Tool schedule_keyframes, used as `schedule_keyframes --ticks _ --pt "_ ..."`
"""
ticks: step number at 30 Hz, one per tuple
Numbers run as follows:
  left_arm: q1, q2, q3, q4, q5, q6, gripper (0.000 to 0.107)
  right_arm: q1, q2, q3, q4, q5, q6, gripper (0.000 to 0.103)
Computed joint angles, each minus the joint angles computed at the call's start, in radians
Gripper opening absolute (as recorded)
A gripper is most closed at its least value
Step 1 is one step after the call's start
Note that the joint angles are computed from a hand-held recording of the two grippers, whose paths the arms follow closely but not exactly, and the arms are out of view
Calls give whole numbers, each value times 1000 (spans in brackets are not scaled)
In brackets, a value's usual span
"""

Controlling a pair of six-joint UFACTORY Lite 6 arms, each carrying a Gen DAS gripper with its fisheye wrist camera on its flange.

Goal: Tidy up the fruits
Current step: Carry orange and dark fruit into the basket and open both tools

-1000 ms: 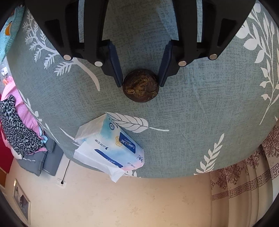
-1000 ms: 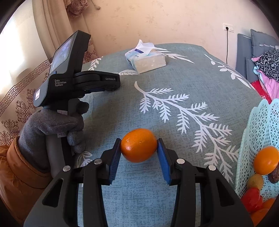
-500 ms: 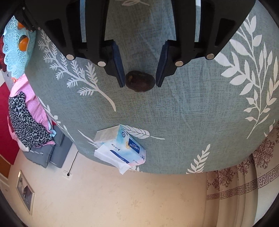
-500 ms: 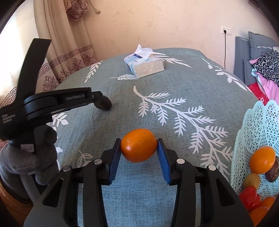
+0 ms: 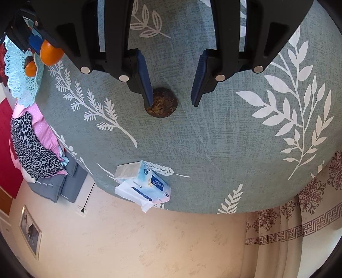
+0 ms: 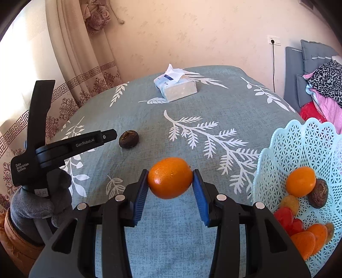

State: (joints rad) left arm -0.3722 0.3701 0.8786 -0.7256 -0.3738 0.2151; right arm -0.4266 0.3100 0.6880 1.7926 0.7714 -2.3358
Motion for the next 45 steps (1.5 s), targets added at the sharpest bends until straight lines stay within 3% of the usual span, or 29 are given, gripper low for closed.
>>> schedule_keyframes --ticks 1,3,5,11,17,18,24,35,36,38,45 --pt "-2 5 3 -1 4 2 40 -2 -3 -5 -3 0 -3 43" --pt "-14 18 15 -20 0 20 59 -12 -11 -13 -17 3 0 43" --pt "-24 39 40 -32 -2 40 62 -25 -19 -20 -26 9 1 43" --pt "-8 164 190 -59 83 93 61 -119 -62 -25 -129 61 64 43" --pt "-6 261 301 -278 109 316 48 -256 -99 -4 -233 132 129 42" --pt "-10 263 303 -311 103 348 44 -279 -95 11 -255 144 146 42" --pt "-27 229 262 -260 96 289 43 -415 -18 123 -325 170 204 42" --pt "-203 129 209 -306 53 292 43 -567 207 391 -337 97 268 43" --pt "-223 123 210 -320 51 301 43 -574 218 401 -338 98 271 45" --pt "-262 116 217 -339 51 314 43 -590 230 415 -322 102 265 61" --pt "-390 113 281 -446 59 418 43 -635 258 461 -314 136 272 62"
